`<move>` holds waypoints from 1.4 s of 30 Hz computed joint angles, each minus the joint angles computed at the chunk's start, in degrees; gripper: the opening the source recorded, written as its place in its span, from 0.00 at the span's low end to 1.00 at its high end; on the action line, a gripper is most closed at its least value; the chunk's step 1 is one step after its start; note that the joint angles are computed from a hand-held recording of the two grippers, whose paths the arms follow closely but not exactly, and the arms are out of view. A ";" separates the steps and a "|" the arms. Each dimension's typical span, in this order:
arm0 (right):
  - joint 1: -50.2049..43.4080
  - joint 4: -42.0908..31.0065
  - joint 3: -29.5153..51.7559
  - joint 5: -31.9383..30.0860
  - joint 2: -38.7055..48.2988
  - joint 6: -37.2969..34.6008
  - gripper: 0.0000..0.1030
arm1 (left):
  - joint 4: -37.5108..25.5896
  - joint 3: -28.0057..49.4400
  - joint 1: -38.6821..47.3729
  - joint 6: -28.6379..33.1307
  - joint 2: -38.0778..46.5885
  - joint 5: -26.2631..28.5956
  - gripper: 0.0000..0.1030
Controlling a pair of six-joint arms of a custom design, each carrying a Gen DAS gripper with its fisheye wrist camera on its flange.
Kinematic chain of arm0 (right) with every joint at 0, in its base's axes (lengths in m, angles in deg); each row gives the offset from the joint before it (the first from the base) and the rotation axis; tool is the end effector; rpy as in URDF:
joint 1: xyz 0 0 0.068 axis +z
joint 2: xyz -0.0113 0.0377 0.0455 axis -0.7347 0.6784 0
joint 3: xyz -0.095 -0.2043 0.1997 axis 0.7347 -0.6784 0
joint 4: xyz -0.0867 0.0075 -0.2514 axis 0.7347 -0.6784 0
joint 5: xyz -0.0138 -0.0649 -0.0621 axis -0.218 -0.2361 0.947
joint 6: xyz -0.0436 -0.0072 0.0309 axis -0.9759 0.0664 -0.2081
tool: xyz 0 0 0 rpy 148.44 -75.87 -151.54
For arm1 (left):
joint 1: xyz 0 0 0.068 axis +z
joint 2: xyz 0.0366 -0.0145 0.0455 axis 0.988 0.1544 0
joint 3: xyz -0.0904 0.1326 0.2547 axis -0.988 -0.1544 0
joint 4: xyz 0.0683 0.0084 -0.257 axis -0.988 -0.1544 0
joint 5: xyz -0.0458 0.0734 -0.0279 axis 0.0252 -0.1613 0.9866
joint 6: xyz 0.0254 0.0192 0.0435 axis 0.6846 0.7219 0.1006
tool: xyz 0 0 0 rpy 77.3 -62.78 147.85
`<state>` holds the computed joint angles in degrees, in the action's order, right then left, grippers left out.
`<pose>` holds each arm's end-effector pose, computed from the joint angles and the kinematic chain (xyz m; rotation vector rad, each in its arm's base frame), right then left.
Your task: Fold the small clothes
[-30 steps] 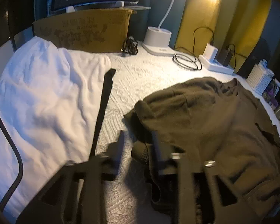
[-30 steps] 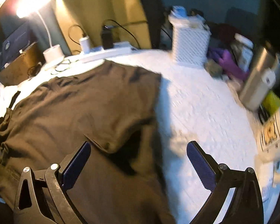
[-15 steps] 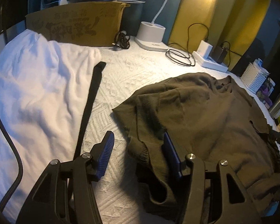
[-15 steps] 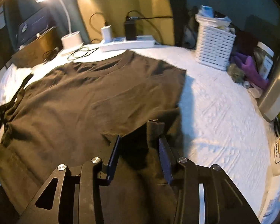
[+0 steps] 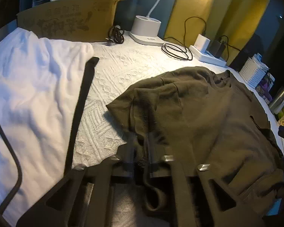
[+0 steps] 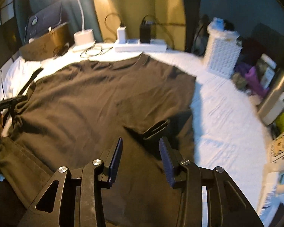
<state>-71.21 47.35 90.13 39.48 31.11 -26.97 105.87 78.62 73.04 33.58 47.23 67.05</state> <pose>0.1765 -0.0715 0.1310 0.0159 2.5091 -0.0899 0.3065 -0.0529 0.0891 0.2757 2.4622 -0.3898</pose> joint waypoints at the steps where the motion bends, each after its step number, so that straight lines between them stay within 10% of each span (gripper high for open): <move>1: -0.43 -0.48 0.07 -0.33 -0.97 -0.12 0.41 | 1.27 -1.06 -0.10 -0.62 -1.32 -0.11 0.08; 12: -7.23 1.12 -0.39 -7.95 -0.46 -2.19 0.41 | -0.20 0.23 -11.26 -3.94 -11.70 -4.89 0.06; 22: -18.14 0.60 -1.50 -16.07 0.41 -8.32 0.41 | -11.60 13.26 -24.82 -1.68 -0.81 -9.92 0.08; 28: -22.28 0.64 -2.81 -17.83 0.54 -10.84 0.41 | -12.67 8.64 -25.67 -0.57 -4.73 -9.31 0.42; 42: -21.93 0.84 -4.20 -16.02 -1.52 -8.32 0.41 | -13.87 8.18 -25.90 2.80 -0.96 -2.85 0.43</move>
<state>-93.14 48.19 85.93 23.46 29.59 -35.28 92.00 86.80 47.15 36.38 46.27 64.20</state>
